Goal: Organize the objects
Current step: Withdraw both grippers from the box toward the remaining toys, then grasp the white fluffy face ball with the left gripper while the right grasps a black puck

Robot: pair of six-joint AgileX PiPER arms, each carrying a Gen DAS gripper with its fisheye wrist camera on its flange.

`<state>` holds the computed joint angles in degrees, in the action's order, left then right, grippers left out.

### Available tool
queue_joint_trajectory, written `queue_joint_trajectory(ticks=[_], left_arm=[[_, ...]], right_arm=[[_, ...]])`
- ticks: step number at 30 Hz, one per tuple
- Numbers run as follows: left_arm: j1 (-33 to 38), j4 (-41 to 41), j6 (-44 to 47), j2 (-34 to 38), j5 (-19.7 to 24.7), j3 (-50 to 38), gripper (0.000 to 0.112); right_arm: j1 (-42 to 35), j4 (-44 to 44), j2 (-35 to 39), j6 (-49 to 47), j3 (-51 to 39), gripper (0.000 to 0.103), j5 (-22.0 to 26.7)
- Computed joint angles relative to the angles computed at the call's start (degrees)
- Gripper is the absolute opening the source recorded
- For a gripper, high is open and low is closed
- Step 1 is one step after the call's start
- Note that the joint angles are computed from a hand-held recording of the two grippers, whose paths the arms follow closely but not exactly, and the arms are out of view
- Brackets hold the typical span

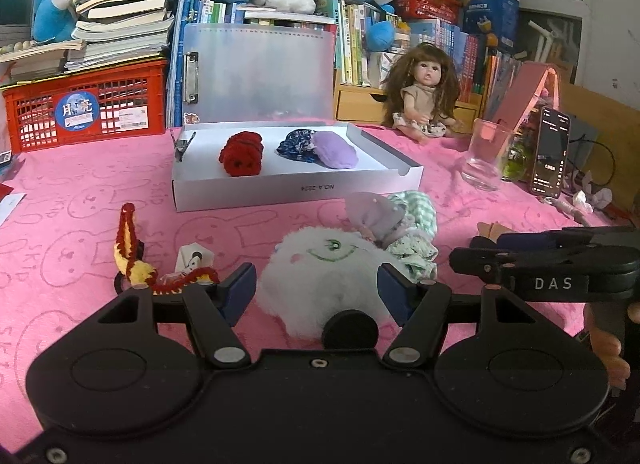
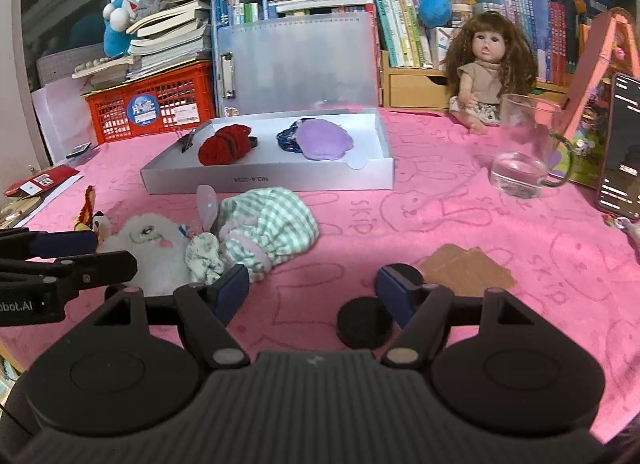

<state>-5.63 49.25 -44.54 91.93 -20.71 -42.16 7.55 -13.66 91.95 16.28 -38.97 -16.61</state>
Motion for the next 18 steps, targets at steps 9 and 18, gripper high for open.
queue_joint_trajectory(ticks=[9, 18], left_arm=[[-1.7, -2.9, 2.7, 1.4, 1.3, -1.2, 0.065], [-3.0, -8.2, 7.7, 2.3, 2.3, -1.8, 0.067]], right_arm=[[-1.4, -0.4, -0.9, 1.3, 2.0, 0.081, 0.0], [-0.6, 5.0, -0.5, -4.1, 2.5, 0.077, -0.1]])
